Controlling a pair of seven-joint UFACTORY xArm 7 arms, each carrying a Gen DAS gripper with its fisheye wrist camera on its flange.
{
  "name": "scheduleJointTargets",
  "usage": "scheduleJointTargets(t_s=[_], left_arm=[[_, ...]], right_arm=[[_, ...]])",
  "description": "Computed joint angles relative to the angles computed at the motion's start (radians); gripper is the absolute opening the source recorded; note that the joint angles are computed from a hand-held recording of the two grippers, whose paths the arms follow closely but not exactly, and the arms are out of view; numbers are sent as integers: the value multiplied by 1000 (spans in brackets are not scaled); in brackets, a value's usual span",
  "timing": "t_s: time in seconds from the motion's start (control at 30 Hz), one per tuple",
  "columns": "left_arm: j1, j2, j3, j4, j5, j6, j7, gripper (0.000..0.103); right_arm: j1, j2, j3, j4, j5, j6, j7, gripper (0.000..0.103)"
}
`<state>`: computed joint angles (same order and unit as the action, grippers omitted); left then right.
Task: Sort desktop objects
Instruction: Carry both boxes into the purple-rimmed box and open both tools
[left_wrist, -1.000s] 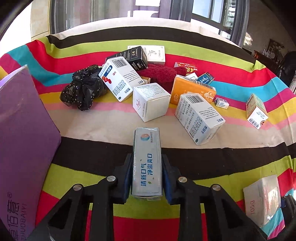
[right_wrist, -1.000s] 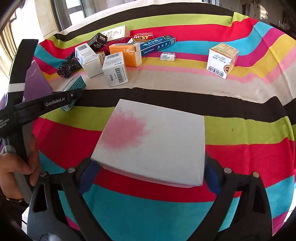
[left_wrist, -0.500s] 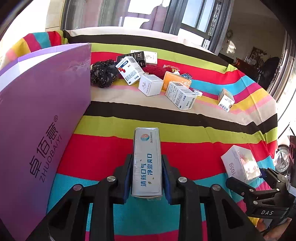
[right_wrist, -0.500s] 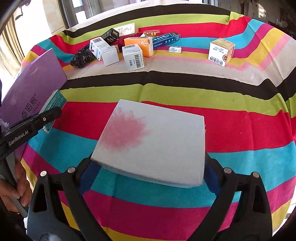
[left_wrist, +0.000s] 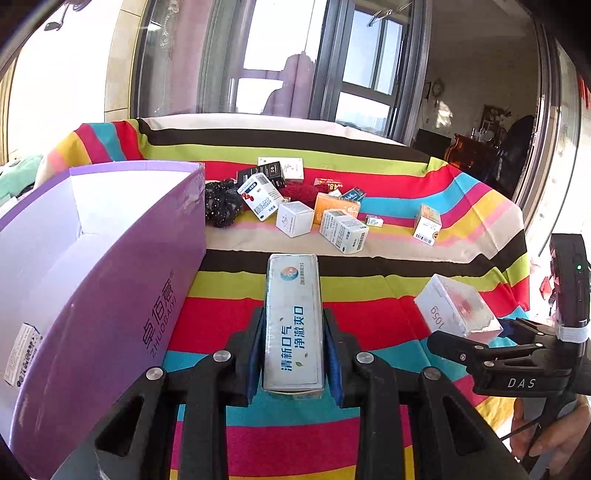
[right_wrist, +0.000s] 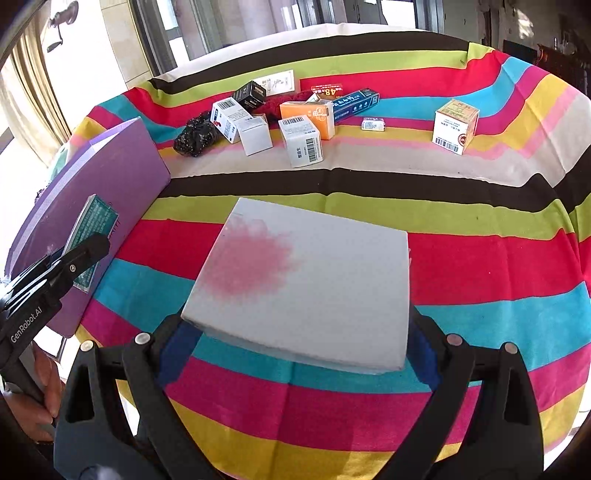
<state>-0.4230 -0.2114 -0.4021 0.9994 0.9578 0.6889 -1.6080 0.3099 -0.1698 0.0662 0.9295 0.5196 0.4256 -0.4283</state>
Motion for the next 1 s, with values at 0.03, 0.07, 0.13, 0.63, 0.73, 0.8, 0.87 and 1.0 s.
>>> scheduleJointTargets(t_s=[0.03,0.07,0.13,0.63,0.73,0.8,0.87,1.0], left_arm=[[1,-20,-2,-4,13,2,-9,29],[5,-43,-8,-7,28,4,-20,29],[20,-98,-20,-23,49,-1,-47,29],[162,-584,-39,-285,-191,225,-16,30],[193,-634,-19,-322,-243,248,29,30],[215,-670,-12,-353,-272,256,51,30],[233,-692,-2,-374,-304,259,80,30],[275,-713,-6,-395,-355,248,136,30]], right_arm=[[15,-4,-6,9,40,2,-32,96],[32,-8,-11,16,86,1,-71,96],[62,-13,-8,36,152,-7,-133,96],[250,154,166,342,291,-111,-424,96],[261,213,210,407,241,-112,-420,96],[273,261,230,448,144,-121,-356,96],[274,303,249,486,88,-111,-316,96],[276,366,261,539,-30,-85,-223,96]])
